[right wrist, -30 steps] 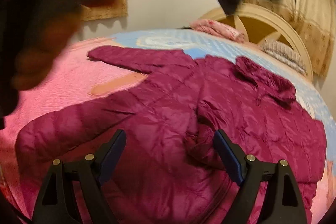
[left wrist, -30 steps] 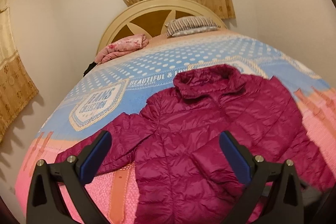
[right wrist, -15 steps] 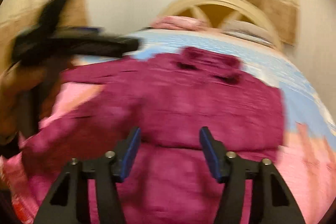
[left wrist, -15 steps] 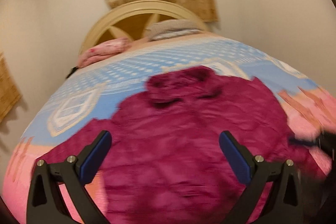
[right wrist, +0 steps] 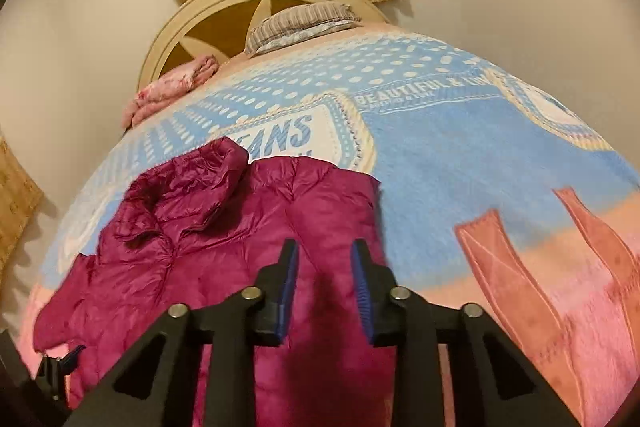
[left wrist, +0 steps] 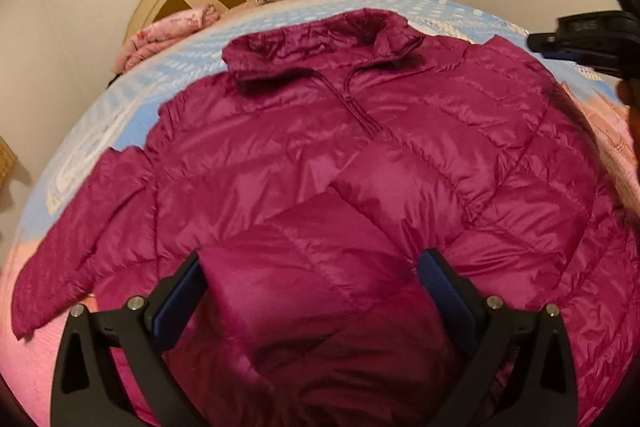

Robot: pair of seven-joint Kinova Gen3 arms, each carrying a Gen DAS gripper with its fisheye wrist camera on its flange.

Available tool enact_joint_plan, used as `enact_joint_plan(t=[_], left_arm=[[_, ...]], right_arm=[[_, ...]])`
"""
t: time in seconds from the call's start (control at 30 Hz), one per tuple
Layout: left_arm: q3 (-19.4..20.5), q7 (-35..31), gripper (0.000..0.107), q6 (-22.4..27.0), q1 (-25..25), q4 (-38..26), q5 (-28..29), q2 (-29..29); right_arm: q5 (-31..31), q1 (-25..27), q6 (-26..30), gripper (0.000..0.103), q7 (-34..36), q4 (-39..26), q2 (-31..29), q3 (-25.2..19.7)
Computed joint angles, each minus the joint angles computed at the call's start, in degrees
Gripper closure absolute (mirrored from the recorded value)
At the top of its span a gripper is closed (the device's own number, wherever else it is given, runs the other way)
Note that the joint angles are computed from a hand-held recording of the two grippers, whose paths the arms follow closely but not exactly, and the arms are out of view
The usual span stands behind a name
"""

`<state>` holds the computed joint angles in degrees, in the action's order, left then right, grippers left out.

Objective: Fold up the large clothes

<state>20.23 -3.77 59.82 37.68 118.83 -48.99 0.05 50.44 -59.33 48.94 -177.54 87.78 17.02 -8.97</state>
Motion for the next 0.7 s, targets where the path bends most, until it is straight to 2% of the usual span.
enact_joint_plan(t=[0.17, 0.23, 0.3, 0.5, 0.7], left_arm=[[-1.3, 0.8, 0.004, -8.1, -2.8, 3.6, 3.0, -3.6], [-0.6, 1.4, 0.004, -9.4, -4.1, 4.1, 2.9, -3.7], [0.3, 1.9, 0.004, -9.0, -4.6, 4.0, 2.4, -3.3], [0.9, 2.8, 0.004, -8.3, -4.6, 3.8, 1.7, -2.6], [0.5, 2.3, 0.004, -8.4, -4.6, 3.8, 1.8, -2.6]], right_arm=[[-6.1, 2.8, -0.9, 0.088, 8.7, -4.8, 4.4, 0.3], [-9.3, 3.9, -2.2, 0.088, 10.8, -5.0, 5.4, 1.1], [-12.8, 5.4, -4.5, 0.090, 12.6, -4.3, 6.2, 1.1], [-14.5, 4.7, -10.4, 0.092, 12.2, -1.0, 5.8, 4.2], [-17.9, 5.4, -9.2, 0.092, 16.2, -3.1, 6.5, 4.2]])
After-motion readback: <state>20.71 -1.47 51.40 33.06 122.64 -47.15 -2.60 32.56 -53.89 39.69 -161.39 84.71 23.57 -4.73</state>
